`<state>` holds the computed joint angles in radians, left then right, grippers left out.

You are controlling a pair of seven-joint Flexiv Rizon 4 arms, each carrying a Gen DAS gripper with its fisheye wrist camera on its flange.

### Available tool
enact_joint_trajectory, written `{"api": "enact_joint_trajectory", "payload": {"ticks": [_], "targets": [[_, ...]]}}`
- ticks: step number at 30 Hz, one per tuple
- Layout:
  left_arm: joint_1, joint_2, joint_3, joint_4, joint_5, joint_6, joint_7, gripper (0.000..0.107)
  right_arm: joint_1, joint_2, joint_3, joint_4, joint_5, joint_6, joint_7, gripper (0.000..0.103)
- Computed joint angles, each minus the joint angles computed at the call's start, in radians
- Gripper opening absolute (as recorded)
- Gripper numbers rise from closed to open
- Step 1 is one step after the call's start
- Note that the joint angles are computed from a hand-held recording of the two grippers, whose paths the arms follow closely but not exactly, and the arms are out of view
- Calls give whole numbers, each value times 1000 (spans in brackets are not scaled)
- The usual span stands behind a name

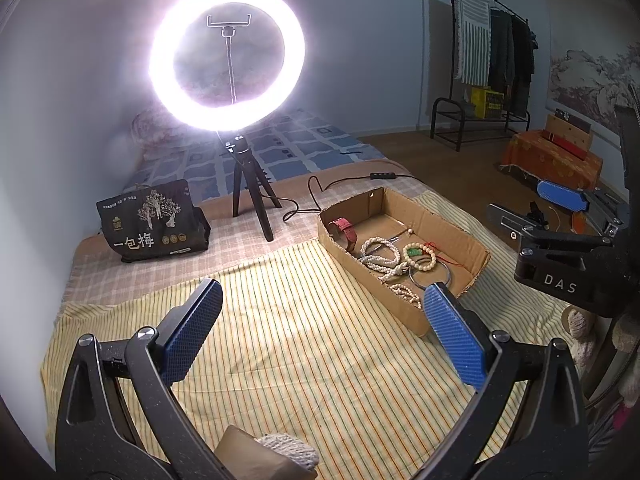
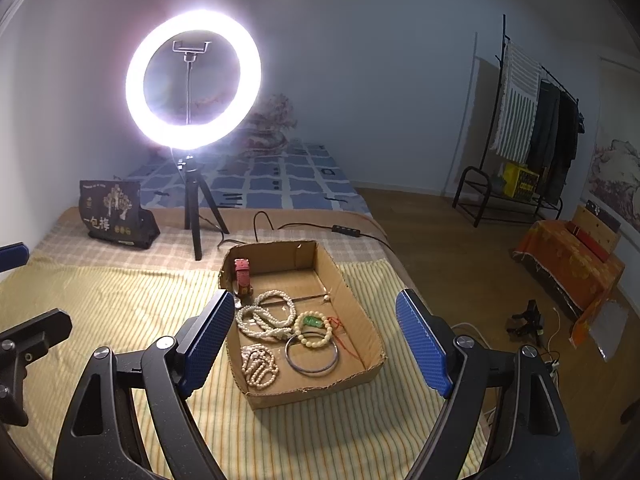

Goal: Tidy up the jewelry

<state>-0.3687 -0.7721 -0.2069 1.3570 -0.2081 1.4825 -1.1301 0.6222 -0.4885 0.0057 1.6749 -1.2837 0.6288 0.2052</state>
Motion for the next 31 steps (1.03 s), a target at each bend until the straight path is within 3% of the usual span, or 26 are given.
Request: {"api": "enact_joint_trajectory", "payload": {"ticks": [31], "targets": [[-7,13,7,28,6,26,-9,102,-6,3,3,13,8,12,0,83]]}}
